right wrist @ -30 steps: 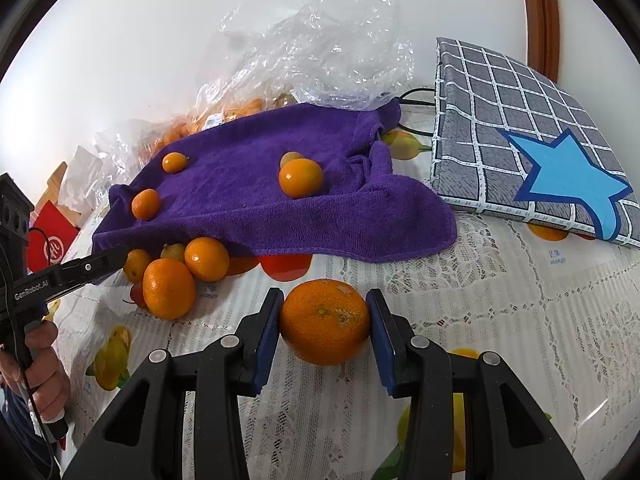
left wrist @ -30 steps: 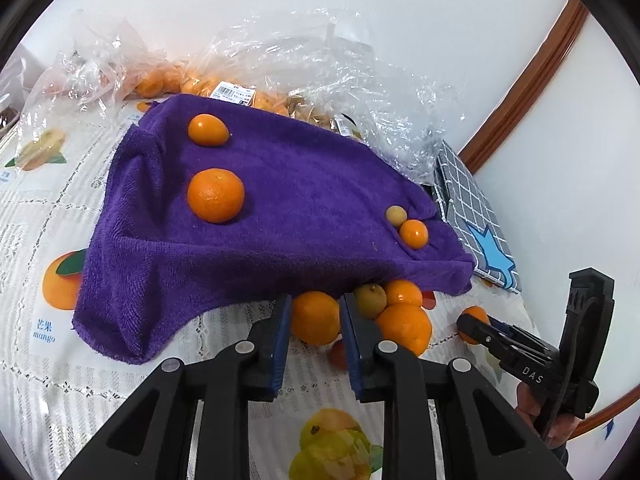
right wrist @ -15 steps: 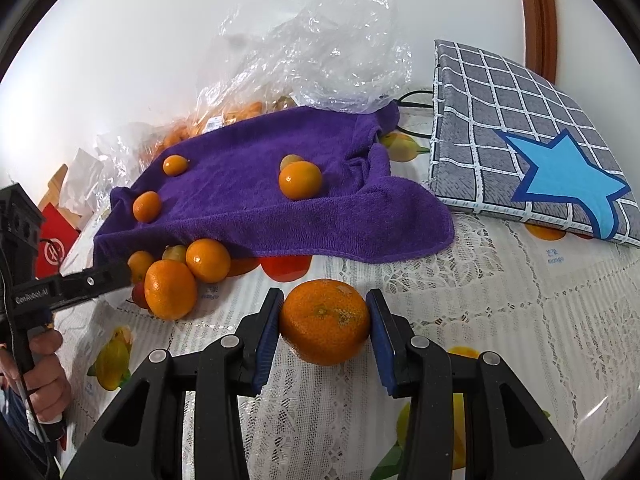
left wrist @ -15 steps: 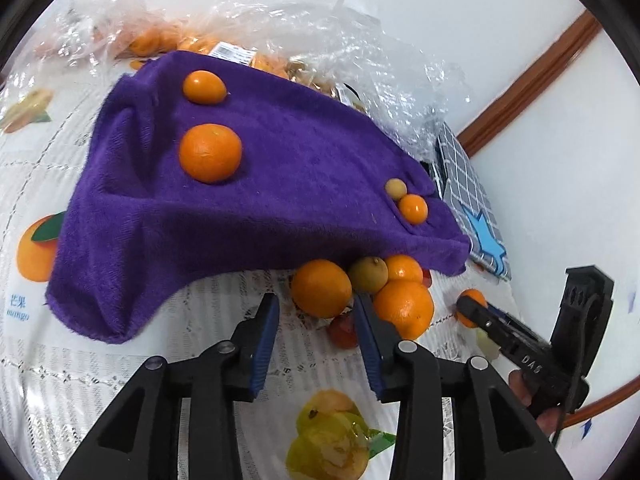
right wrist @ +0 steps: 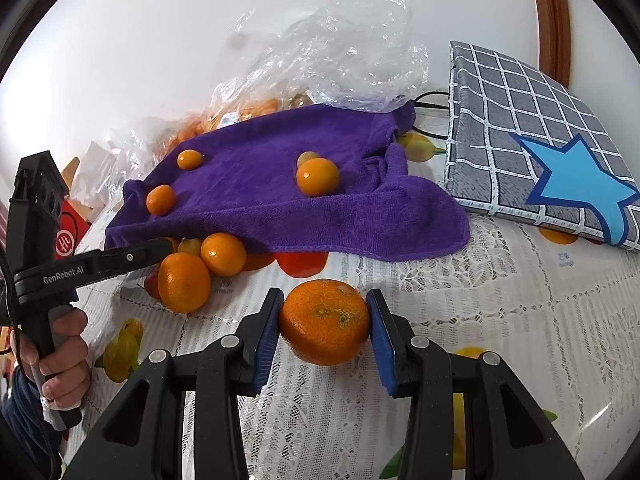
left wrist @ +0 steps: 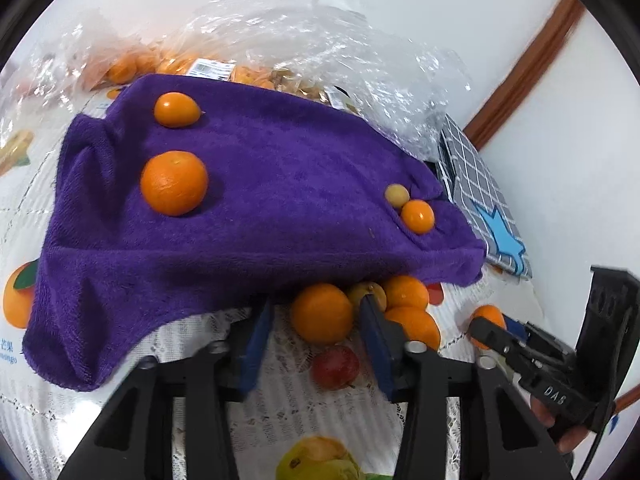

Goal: Organize fruits
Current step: 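Close the left tool on the orange mandarin and lift it, then carry the mandarin over the towel with the left tool while the right tool carries its mandarin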

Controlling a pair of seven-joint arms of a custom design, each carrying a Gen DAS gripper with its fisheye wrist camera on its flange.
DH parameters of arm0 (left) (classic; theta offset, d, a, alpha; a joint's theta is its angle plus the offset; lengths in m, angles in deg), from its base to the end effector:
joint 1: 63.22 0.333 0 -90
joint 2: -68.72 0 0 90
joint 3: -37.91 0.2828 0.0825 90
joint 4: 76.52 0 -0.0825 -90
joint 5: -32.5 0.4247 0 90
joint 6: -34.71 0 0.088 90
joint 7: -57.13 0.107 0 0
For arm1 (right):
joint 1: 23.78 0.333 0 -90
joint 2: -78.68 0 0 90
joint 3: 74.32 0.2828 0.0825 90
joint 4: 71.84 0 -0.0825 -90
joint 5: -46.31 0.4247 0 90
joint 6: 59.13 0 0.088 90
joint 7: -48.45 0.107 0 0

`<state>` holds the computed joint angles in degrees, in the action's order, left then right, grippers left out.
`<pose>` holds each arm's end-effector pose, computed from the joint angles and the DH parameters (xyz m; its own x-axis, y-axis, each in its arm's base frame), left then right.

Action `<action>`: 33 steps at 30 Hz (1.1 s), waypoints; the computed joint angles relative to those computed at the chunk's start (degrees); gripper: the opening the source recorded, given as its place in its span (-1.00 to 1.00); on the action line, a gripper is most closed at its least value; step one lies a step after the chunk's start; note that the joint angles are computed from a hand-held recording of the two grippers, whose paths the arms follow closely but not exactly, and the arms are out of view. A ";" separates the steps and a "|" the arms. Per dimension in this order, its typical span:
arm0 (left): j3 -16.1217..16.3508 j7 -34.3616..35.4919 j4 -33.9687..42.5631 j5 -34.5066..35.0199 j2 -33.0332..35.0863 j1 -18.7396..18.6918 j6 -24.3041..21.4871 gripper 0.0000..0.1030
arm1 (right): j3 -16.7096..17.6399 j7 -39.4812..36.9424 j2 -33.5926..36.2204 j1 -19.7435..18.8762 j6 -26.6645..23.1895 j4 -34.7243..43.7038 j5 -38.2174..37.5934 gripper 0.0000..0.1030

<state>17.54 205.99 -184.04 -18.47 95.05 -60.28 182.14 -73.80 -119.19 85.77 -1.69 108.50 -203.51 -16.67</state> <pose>0.6471 -0.1801 0.2433 -0.5842 -0.7030 0.4055 -0.7767 0.3394 -0.5307 0.4969 0.2678 0.2647 -0.2714 -0.9281 -0.2549 -0.7526 0.3697 -0.5448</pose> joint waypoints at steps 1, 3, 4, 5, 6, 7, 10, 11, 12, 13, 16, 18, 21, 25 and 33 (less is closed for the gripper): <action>-0.03 0.15 -0.17 0.01 -0.10 0.03 0.00 -0.38 | -0.04 0.14 -0.03 -0.01 0.09 -0.04 -0.12 -0.18; -0.32 1.26 -0.84 -0.80 -0.60 0.34 0.70 -0.38 | -0.12 0.61 -0.03 -0.02 0.30 -0.07 -0.47 -0.18; -0.59 2.16 -1.16 -1.74 -0.86 0.73 0.83 -0.38 | -0.18 0.87 -0.07 -0.06 0.47 -0.18 -0.71 -0.18; -0.72 2.80 -1.41 -2.52 -1.09 0.92 1.02 -0.38 | -0.20 1.03 -0.05 -0.09 0.57 -0.17 -0.82 -0.18; -0.88 3.66 -1.80 -3.53 -1.44 1.15 1.42 -0.38 | -0.23 1.21 -0.02 -0.12 0.73 -0.16 -0.99 -0.18; -1.04 4.64 -2.33 -4.66 -1.93 1.30 2.03 -0.38 | -0.30 1.57 -0.02 -0.11 0.93 -0.17 -1.38 -0.18; -1.62 9.29 -4.48 -8.92 -3.93 1.76 4.28 -0.38 | -0.44 4.11 -0.54 0.13 0.65 -0.25 -4.21 -0.18; -1.68 10.89 -5.01 -10.52 -4.59 1.89 4.45 -0.38 | -0.27 4.70 -0.79 0.13 0.21 -0.31 -4.83 -0.18; -1.71 12.74 -5.59 -12.44 -5.37 2.14 4.28 -0.38 | -0.04 4.79 -0.97 -0.01 -0.04 -0.40 -4.94 -0.18; -1.57 14.49 -6.04 -14.42 -6.11 2.32 3.81 -0.38 | 0.30 4.09 -1.12 -0.20 -0.34 -0.55 -4.19 -0.18; -0.25 17.84 -6.83 -18.96 -7.91 1.90 2.61 -0.38 | 1.01 1.76 -1.59 -0.67 -0.84 -1.11 -0.63 -0.18; 0.87 19.48 -7.09 -21.25 -8.77 1.23 2.45 -0.38 | 1.30 1.30 -2.33 -0.73 -1.74 -1.37 0.43 -0.18; 2.39 21.92 -7.53 -24.62 -9.99 0.24 3.08 -0.38 | 2.12 1.17 -4.25 -0.73 -4.80 -1.34 0.08 -0.18; 4.29 20.87 -6.42 -24.69 -9.94 -0.89 3.03 -0.38 | 3.20 -0.47 -5.58 -1.65 -6.81 -0.51 0.28 -0.18; 4.54 17.05 -0.87 -21.51 -7.27 -1.11 3.73 -0.38 | 2.94 -2.81 -3.43 -2.93 -7.30 3.48 0.81 -0.18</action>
